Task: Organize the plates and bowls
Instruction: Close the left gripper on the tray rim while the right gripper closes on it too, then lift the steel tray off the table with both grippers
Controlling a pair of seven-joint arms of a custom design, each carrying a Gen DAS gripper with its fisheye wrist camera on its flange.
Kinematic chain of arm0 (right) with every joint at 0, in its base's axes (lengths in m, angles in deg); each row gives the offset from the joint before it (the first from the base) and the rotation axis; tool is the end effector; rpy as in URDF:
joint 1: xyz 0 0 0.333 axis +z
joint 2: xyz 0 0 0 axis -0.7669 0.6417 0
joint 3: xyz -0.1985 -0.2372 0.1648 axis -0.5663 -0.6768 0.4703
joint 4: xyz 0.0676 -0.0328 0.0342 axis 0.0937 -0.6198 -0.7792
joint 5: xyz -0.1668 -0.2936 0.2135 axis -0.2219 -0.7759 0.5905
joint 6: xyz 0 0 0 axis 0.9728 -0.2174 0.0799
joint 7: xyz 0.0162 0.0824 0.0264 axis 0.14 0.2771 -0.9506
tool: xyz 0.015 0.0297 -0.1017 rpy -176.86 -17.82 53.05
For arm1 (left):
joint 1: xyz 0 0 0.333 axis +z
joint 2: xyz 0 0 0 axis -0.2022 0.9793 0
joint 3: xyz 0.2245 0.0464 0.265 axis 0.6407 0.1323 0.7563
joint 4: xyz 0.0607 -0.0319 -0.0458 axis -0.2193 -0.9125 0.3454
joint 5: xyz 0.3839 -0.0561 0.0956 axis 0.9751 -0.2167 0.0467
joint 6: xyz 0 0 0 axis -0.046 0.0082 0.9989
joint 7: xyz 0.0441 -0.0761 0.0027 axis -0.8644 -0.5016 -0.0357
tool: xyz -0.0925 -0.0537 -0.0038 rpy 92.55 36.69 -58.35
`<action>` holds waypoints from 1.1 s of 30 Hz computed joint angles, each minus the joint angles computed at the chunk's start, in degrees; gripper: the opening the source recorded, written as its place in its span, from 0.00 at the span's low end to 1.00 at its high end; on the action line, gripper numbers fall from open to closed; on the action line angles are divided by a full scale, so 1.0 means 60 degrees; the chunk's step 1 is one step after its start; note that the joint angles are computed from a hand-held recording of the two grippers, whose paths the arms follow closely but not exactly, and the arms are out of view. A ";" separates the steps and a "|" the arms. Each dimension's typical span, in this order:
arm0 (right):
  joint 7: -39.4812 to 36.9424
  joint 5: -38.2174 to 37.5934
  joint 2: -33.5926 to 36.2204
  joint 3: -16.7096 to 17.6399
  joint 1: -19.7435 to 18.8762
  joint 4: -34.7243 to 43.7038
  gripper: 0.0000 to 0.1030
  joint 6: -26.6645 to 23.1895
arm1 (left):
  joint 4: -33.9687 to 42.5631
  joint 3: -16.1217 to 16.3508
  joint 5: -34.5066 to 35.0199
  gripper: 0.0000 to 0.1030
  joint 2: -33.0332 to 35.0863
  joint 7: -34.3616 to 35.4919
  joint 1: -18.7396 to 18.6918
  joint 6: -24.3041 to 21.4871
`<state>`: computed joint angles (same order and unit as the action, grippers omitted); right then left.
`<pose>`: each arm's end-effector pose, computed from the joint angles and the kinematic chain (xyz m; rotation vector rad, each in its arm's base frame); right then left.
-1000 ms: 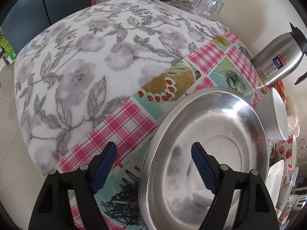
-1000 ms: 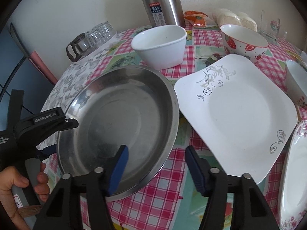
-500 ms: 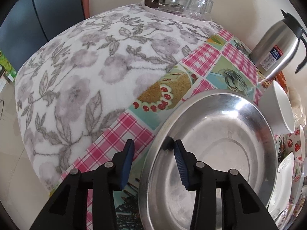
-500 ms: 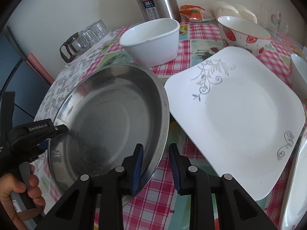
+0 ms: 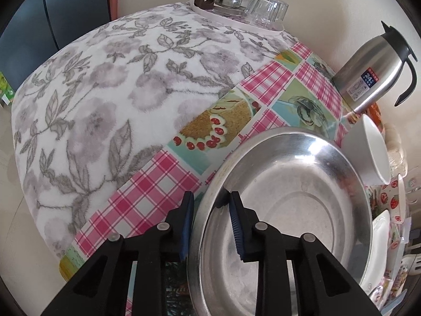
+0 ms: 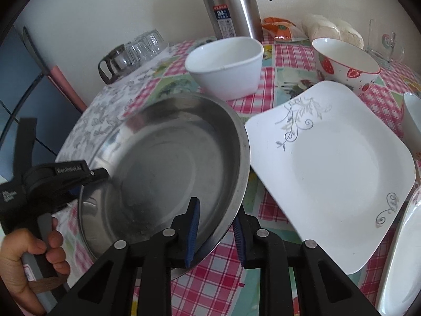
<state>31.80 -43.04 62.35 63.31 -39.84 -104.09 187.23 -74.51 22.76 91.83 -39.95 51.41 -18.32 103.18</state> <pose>0.5622 0.0992 0.4536 -2.0351 1.5365 -0.1329 0.5475 -0.1592 0.4453 -2.6257 1.0871 -0.4943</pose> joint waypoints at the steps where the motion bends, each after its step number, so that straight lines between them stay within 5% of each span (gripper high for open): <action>1: -0.0112 0.0091 -0.0051 -0.0003 -0.0008 -0.0022 0.25 0.0017 | 0.0028 -0.0010 0.0067 0.26 -0.0004 -0.0035 -0.0015 -0.0030; 17: -0.0775 0.0588 -0.0514 -0.0179 0.0084 -0.0124 0.25 0.0108 | 0.0092 -0.0135 0.0806 0.22 -0.0370 -0.0504 -0.0015 -0.0213; 33: -0.2853 0.2820 -0.1596 -0.0760 0.0348 -0.0274 0.25 0.0398 | 0.0063 -0.0768 0.3369 0.22 -0.1456 -0.2543 0.0318 0.0682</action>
<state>14.68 -26.12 52.78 58.75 -37.75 -105.74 189.62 -74.13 18.15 112.05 -48.69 36.15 -16.41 107.27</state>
